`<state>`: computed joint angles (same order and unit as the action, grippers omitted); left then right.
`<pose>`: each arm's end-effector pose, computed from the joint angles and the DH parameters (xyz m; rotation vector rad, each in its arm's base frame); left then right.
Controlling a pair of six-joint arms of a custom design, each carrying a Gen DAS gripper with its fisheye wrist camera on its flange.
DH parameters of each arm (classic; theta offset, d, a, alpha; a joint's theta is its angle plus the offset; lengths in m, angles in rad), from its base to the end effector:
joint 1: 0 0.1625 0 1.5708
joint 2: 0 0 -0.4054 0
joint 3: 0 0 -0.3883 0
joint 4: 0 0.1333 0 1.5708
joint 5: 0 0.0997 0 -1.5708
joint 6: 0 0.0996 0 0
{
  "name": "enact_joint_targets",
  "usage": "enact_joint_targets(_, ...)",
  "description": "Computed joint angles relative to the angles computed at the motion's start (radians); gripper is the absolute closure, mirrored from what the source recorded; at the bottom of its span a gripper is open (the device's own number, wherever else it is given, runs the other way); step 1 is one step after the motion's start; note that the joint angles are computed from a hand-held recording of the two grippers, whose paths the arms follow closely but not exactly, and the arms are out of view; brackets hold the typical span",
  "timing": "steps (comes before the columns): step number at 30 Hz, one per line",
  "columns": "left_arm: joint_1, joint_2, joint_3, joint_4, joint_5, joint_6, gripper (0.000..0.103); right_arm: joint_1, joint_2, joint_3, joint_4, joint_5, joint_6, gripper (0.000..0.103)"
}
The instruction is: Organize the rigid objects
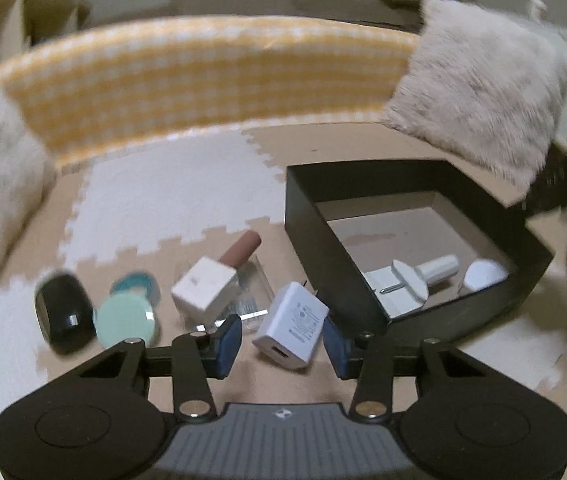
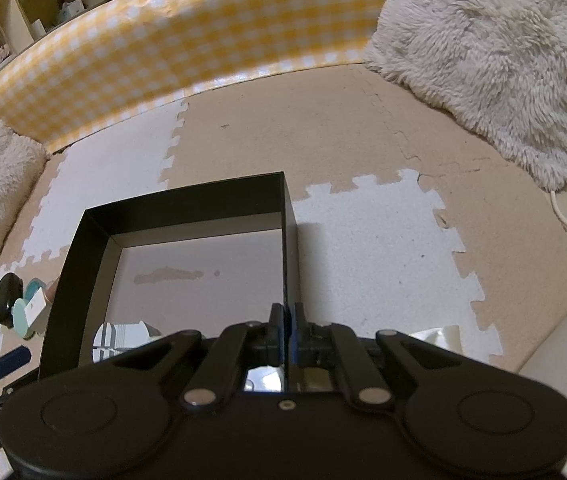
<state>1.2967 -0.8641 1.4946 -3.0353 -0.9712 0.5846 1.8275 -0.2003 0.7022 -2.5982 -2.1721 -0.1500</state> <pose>-0.0083 -0.7298 0.2605 0.6677 2.2112 -0.8922 0.2941 -0.8173 0.0353 0.2986 -2.4734 0.7079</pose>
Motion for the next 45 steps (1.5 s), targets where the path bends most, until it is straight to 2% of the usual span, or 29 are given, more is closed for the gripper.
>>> enact_joint_targets(3, -0.002, 0.022, 0.001, -0.045, 0.014, 0.13, 0.057, 0.0, 0.0, 0.0, 0.0, 0.0, 0.0, 0.099)
enact_joint_targets(6, -0.002, 0.042, -0.014, -0.027, 0.038, 0.161, 0.066, 0.0, 0.0, 0.0, 0.0, -0.001, 0.0, 0.099)
enact_joint_targets(8, -0.001, 0.051, -0.015, -0.052, 0.036, 0.187, 0.067, 0.0, 0.0, 0.0, -0.001, -0.001, -0.002, 0.099)
enact_joint_targets(11, -0.004, 0.04, -0.012, -0.028, 0.041, 0.16, 0.073, 0.0, 0.0, 0.0, 0.0, 0.001, 0.001, 0.099)
enact_joint_targets(14, -0.012, 0.006, -0.011, 0.069, 0.056, 0.065, 0.083, 0.0, 0.001, 0.0, 0.0, 0.001, 0.002, 0.099)
enact_joint_targets(15, -0.015, -0.006, -0.013, 0.115, 0.067, 0.025, 0.089, 0.0, 0.001, 0.0, 0.0, 0.001, 0.002, 0.099)
enact_joint_targets(16, -0.018, -0.014, -0.014, 0.152, 0.077, -0.002, 0.1, 0.0, 0.001, 0.0, 0.0, 0.001, 0.002, 0.099)
enact_joint_targets(17, -0.02, -0.025, -0.015, 0.197, 0.088, -0.031, 0.102, 0.0, 0.0, 0.001, -0.001, 0.001, 0.001, 0.099)
enact_joint_targets(21, -0.019, -0.035, 0.001, 0.17, 0.082, -0.047, 0.097, 0.0, 0.0, 0.002, -0.001, 0.002, 0.003, 0.099)
enact_joint_targets(22, -0.018, -0.035, 0.002, 0.16, 0.071, -0.051, 0.092, 0.0, 0.0, 0.002, -0.001, 0.002, 0.003, 0.099)
enact_joint_targets(23, -0.018, -0.033, 0.001, 0.149, 0.067, -0.053, 0.086, 0.0, 0.0, 0.002, -0.001, 0.002, 0.003, 0.099)
enact_joint_targets(25, -0.016, -0.023, 0.002, 0.108, 0.056, -0.039, 0.061, 0.0, -0.001, 0.003, -0.002, 0.003, 0.003, 0.099)
enact_joint_targets(26, -0.014, -0.017, -0.004, 0.101, 0.054, -0.04, 0.057, 0.0, -0.001, 0.004, -0.003, 0.003, 0.004, 0.099)
enact_joint_targets(29, 0.001, -0.002, -0.027, 0.102, 0.03, -0.078, 0.057, 0.0, -0.001, 0.005, -0.004, 0.002, 0.003, 0.099)
enact_joint_targets(35, 0.043, 0.017, -0.069, 0.111, -0.054, -0.23, 0.059, 0.001, -0.002, 0.008, -0.006, 0.001, 0.001, 0.099)
enact_joint_targets(37, 0.055, 0.017, -0.078, 0.128, -0.098, -0.283, 0.071, 0.0, -0.003, 0.009, -0.007, 0.001, 0.0, 0.099)
enact_joint_targets(38, 0.058, 0.014, -0.081, 0.142, -0.119, -0.31, 0.072, 0.0, -0.003, 0.01, -0.008, 0.001, 0.0, 0.099)
enact_joint_targets(45, 0.045, -0.035, -0.073, 0.287, -0.102, -0.43, 0.075, 0.0, -0.003, 0.011, -0.008, 0.002, 0.001, 0.099)
